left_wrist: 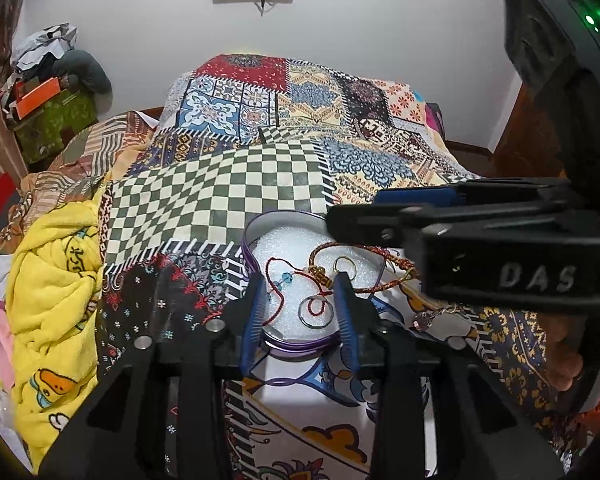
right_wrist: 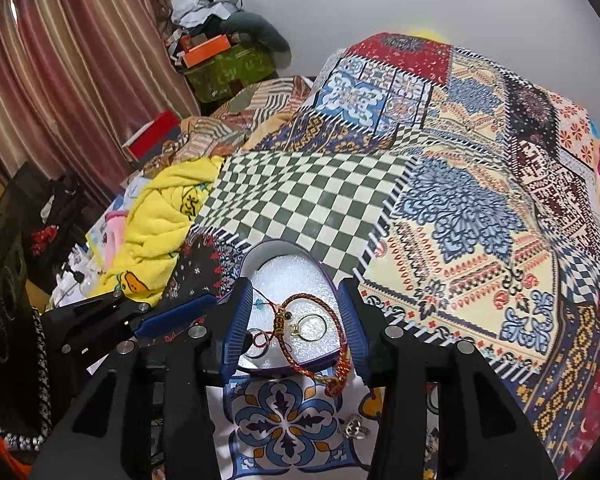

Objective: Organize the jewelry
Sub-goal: 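Withdraw both tools from the tin toward the remaining jewelry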

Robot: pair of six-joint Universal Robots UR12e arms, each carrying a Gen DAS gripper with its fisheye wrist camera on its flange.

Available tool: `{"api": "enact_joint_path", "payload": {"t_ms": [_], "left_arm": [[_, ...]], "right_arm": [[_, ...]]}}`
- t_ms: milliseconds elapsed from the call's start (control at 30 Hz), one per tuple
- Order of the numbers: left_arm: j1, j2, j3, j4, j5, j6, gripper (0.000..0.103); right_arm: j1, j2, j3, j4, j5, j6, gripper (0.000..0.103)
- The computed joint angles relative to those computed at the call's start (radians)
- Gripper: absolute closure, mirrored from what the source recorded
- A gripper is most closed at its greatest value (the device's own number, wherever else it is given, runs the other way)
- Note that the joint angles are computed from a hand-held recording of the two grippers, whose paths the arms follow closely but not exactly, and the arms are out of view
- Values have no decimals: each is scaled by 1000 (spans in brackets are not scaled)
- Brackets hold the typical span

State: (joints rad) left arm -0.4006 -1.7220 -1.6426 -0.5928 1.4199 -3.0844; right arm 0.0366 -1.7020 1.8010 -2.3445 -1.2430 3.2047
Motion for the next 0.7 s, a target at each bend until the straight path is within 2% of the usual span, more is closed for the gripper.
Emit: {"api": "enact_joint_path", "payload": {"t_ms": [133, 267, 400, 700], "left_arm": [[5, 7, 4, 5, -5, -21, 67], [10, 17, 6, 16, -13, -50, 66], [8, 27, 5, 35, -4, -70, 59], [-13, 47, -5, 10, -29, -32, 58]], "right_arm": [[-13, -23, 7, -9, -13, 15, 62], [-25, -54, 13, -4, -62, 5, 62], [-40, -85, 25, 11, -95, -7, 62], [-80, -156, 73, 54, -150, -19, 62]]}}
